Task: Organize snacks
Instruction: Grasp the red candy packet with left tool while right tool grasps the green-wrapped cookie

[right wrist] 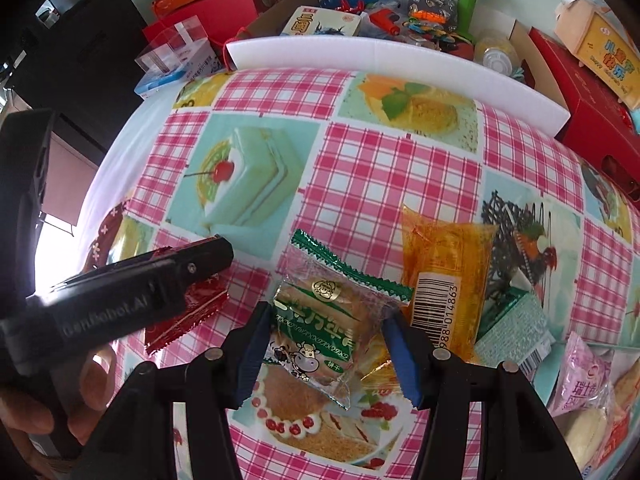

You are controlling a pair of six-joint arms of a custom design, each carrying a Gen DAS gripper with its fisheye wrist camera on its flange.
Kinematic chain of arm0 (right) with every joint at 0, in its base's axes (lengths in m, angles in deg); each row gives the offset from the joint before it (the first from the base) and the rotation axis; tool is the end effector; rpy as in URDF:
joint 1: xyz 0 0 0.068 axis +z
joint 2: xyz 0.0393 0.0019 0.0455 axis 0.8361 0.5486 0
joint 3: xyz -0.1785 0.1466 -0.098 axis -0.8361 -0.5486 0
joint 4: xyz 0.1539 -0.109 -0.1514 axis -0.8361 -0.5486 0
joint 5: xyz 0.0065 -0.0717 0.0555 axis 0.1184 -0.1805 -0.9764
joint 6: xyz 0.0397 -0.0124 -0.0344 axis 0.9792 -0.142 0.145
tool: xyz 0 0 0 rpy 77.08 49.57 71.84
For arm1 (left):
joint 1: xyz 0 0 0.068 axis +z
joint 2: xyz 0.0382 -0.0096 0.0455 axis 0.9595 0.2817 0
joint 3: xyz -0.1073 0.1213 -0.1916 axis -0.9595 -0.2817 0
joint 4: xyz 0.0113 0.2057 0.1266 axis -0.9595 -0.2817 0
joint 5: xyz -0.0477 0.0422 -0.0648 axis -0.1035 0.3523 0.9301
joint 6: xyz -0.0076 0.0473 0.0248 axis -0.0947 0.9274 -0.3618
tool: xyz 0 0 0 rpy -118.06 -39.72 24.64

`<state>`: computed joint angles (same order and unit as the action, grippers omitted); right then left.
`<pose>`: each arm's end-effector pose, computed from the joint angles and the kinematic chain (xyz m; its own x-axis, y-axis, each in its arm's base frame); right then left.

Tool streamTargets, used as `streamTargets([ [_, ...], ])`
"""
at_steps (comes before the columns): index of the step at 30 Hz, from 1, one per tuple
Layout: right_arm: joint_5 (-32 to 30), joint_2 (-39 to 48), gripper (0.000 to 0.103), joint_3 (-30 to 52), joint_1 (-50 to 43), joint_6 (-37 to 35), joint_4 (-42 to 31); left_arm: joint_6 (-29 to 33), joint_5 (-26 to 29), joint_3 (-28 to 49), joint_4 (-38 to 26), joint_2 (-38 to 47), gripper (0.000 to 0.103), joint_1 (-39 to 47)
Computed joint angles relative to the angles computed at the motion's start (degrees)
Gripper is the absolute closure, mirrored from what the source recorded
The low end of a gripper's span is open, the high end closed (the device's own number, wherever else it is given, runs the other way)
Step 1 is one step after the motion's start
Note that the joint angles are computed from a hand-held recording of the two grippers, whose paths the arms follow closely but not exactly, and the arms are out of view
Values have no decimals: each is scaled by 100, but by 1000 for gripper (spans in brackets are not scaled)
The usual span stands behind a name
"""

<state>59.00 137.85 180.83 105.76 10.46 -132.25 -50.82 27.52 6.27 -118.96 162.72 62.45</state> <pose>0.2505 0.2780 0.2370 -0.9372 0.2094 -0.2789 0.1883 0.9770 0.1005 0.3526 -0.0807 0.1979 -0.9435 0.1825 -0.2766 0.2637 0.9189 -0.2934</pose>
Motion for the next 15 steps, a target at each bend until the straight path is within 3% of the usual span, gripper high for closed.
streamTargets([
  [3,-20,-1,44,-76,57,65,50,-3,47,-126,-31,-104,32,-38],
  [7,-32,-7,44,-179,136,145,111,-143,-111,-286,-60,-238,23,76],
  [15,-55,-221,44,-491,262,343,168,235,-333,-740,-399,-592,23,408],
])
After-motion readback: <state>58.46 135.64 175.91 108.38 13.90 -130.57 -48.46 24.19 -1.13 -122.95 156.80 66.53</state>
